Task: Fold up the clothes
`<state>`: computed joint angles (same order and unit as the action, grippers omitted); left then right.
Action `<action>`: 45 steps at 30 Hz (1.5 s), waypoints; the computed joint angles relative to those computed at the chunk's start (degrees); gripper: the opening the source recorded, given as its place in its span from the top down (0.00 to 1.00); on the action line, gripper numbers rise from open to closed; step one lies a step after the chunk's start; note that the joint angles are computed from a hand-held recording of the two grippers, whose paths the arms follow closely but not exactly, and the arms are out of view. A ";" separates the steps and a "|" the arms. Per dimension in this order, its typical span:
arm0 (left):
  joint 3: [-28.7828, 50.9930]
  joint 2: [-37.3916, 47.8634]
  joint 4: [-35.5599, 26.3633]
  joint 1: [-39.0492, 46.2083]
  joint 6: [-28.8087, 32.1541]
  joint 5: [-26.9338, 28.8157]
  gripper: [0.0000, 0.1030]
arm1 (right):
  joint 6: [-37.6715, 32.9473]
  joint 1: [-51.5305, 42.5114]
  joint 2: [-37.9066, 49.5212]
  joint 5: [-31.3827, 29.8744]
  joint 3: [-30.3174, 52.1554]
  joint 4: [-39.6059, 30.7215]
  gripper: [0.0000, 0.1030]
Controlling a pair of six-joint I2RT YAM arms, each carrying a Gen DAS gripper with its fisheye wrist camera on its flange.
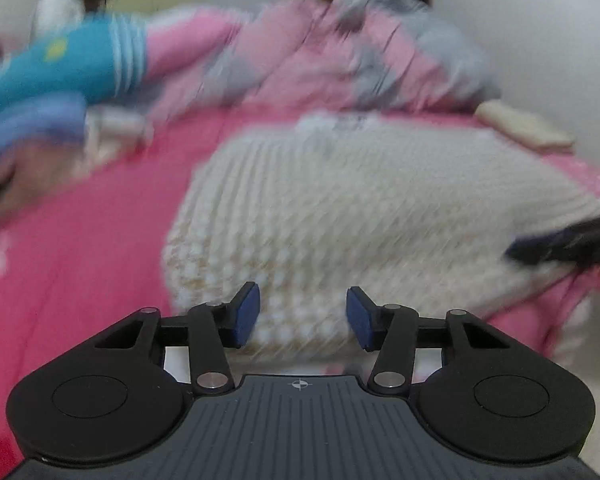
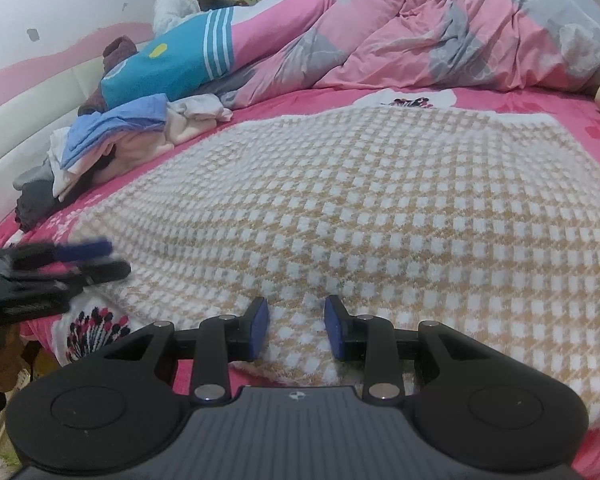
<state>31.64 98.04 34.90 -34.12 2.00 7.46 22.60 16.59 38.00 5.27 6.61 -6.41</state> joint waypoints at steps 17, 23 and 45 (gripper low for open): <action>0.51 1.11 -0.91 5.43 3.04 1.08 0.47 | -0.15 -0.54 -1.14 -0.49 -0.87 0.33 0.67; 0.81 -8.40 -12.18 8.86 -3.20 5.75 0.46 | -0.55 -1.19 -1.35 -1.20 -1.08 0.53 0.67; 13.97 7.57 -8.04 -1.93 -0.82 -3.42 0.31 | -0.70 2.39 -8.59 11.03 7.01 -12.77 0.66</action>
<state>45.61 105.61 26.86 -36.05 1.18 4.04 21.90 18.98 29.41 16.30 13.61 -19.19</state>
